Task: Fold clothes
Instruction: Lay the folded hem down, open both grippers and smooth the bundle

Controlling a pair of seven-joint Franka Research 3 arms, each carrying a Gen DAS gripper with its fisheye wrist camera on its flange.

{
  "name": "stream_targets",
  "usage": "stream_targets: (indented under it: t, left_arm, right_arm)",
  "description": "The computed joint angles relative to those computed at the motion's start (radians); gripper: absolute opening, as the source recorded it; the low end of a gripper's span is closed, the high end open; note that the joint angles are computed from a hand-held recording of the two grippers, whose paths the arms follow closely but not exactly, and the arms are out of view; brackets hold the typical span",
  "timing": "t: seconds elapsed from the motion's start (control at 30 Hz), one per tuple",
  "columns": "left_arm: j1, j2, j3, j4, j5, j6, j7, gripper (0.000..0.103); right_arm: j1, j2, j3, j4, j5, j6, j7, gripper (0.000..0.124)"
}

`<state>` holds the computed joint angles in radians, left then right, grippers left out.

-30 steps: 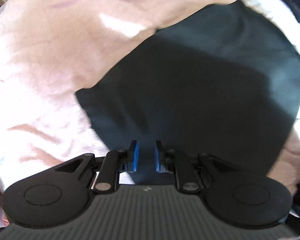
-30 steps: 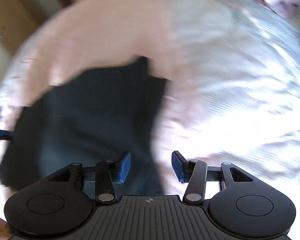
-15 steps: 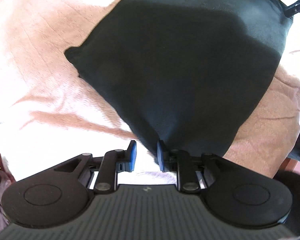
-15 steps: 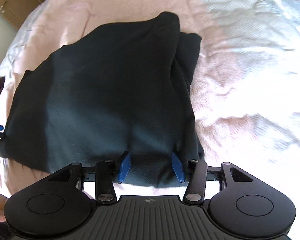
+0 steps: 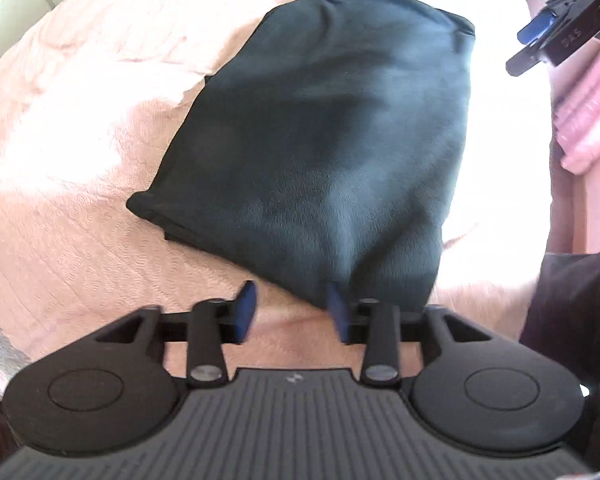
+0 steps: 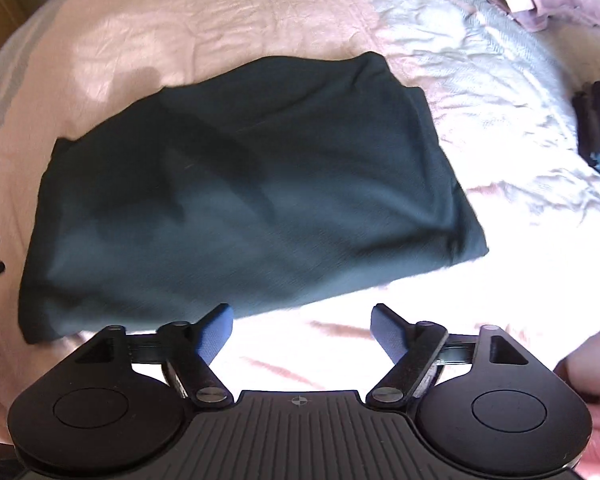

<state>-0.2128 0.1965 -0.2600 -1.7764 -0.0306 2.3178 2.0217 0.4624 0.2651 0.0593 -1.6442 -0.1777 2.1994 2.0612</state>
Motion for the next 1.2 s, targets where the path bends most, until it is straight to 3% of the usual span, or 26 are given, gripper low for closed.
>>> stream_targets:
  t: [0.07,0.27,0.4,0.63,1.2]
  left_arm:
    - [0.004,-0.01,-0.002,-0.004,-0.003,0.003,0.034,0.056]
    - [0.013,-0.008,0.006,0.002,-0.011,-0.029,0.058,0.077]
    - [0.033,-0.033,0.007,-0.031,-0.045,-0.04,0.132,0.08]
    - [0.041,-0.041,0.012,-0.068,-0.058,0.052,0.248,0.081]
    - [0.047,-0.055,0.025,-0.108,0.024,0.103,0.32,0.086]
  right_arm:
    - [0.033,0.023,0.012,0.061,-0.019,-0.064,0.028,0.083]
    - [0.091,0.078,0.03,0.151,-0.02,-0.109,0.032,0.084]
    - [0.112,0.09,0.018,0.141,-0.026,-0.081,0.057,0.084]
    - [0.117,0.056,0.019,0.107,-0.021,-0.085,0.099,0.084]
    - [0.148,0.108,0.025,0.171,-0.022,-0.122,0.121,0.084]
